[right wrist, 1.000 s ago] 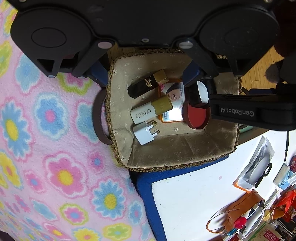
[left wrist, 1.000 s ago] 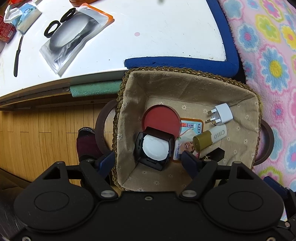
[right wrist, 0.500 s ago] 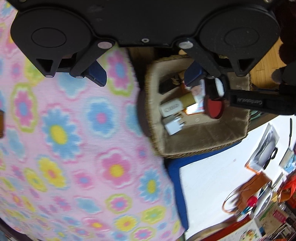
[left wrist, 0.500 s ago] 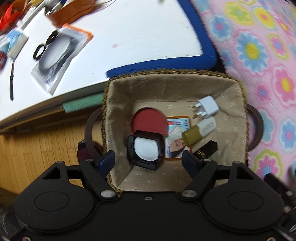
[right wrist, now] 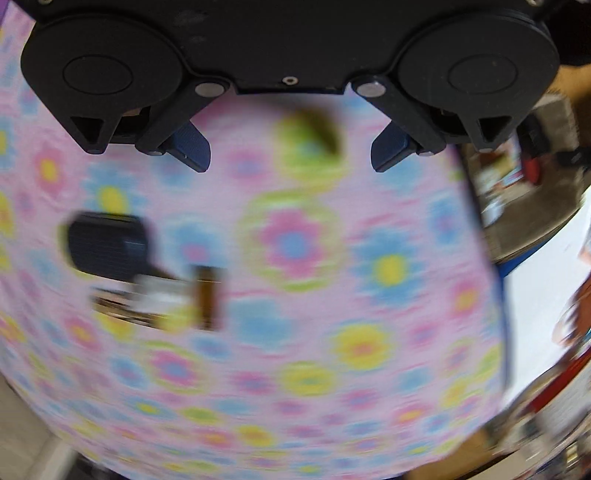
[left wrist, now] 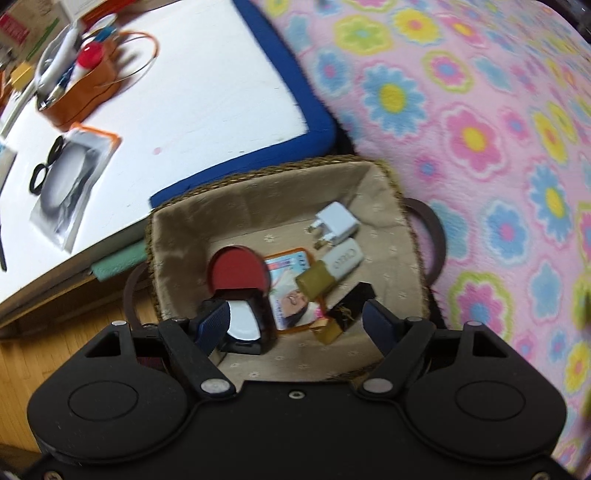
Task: Organize rigid objects
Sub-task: 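Withdraw both open tools from the basket toward the blanket items, then grasp the dark blue textured case with the right tool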
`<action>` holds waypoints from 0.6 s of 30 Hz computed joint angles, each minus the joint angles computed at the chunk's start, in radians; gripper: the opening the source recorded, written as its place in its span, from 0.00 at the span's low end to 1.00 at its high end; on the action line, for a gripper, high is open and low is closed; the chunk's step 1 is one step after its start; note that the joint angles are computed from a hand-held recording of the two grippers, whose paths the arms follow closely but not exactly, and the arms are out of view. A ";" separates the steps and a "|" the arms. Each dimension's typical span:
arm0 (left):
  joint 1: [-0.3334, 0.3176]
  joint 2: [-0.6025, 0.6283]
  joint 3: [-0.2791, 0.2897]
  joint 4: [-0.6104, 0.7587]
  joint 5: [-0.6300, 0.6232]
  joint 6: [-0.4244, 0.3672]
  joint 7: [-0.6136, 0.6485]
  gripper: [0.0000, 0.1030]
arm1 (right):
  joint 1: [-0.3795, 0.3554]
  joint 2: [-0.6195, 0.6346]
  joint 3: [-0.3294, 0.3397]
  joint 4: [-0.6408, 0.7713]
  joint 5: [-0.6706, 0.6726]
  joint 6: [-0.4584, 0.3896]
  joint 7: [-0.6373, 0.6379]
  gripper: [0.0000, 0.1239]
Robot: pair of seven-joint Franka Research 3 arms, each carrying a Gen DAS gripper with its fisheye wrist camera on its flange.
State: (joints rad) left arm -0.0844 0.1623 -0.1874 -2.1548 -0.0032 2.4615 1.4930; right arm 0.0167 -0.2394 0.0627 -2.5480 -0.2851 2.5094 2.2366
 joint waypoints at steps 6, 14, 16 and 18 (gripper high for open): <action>-0.006 0.000 -0.014 0.006 -0.036 -0.012 0.033 0.73 | -0.118 -0.043 -0.039 -0.028 -0.115 -0.030 0.074 0.78; -0.014 -0.002 -0.026 0.018 -0.098 -0.033 0.057 0.73 | -0.172 0.035 -0.081 0.034 -0.134 0.017 0.059 0.80; -0.021 -0.004 -0.027 0.018 -0.096 -0.028 0.059 0.73 | -0.164 0.070 -0.088 0.049 -0.115 0.037 0.041 0.80; -0.029 -0.004 -0.028 0.019 -0.088 -0.027 0.058 0.73 | -0.153 0.098 -0.091 0.064 -0.106 0.042 0.037 0.80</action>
State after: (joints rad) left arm -0.1130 0.1587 -0.2154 -2.1357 -0.0910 2.4343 1.5509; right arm -0.1359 -0.1414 -0.0282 -2.4839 -0.3909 2.5509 2.2736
